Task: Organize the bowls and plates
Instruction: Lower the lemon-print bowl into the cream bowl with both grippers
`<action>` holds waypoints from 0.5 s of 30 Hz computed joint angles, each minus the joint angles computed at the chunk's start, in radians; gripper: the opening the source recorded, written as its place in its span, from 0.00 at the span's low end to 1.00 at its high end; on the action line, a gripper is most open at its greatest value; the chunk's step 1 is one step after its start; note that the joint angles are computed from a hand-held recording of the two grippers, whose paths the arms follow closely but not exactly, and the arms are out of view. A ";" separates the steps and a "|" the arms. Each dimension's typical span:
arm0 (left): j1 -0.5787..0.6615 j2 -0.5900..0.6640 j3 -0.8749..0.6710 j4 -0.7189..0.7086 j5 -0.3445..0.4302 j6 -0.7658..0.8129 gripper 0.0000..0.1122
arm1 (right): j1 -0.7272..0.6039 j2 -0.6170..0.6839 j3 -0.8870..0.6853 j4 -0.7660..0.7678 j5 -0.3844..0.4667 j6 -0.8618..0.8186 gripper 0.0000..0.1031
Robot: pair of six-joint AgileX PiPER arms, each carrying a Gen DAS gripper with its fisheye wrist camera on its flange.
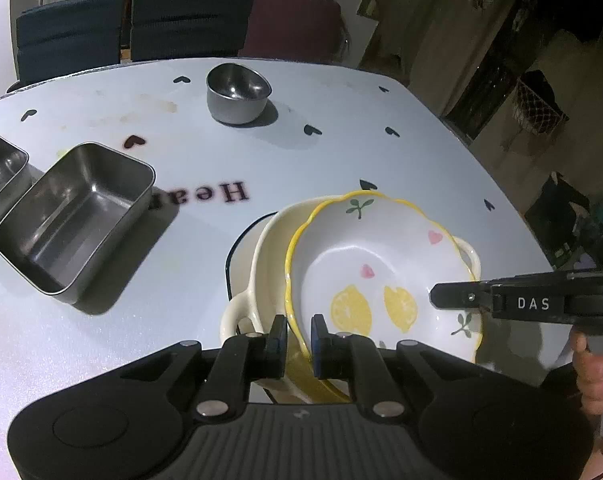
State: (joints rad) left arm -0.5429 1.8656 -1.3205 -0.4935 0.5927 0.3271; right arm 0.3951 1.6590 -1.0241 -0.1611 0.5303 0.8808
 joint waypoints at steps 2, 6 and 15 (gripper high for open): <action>-0.004 0.004 0.000 0.009 -0.003 -0.005 0.11 | 0.001 0.010 -0.006 0.003 0.006 -0.003 0.09; -0.007 0.008 -0.002 0.015 -0.002 -0.004 0.11 | 0.006 0.026 -0.023 -0.008 0.027 0.005 0.10; -0.011 0.009 -0.009 0.036 -0.013 -0.012 0.11 | 0.005 0.035 -0.024 -0.010 0.045 0.003 0.10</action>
State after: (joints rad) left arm -0.5536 1.8747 -1.3293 -0.4577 0.5801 0.3149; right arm 0.4003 1.6942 -1.0485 -0.1711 0.5751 0.8839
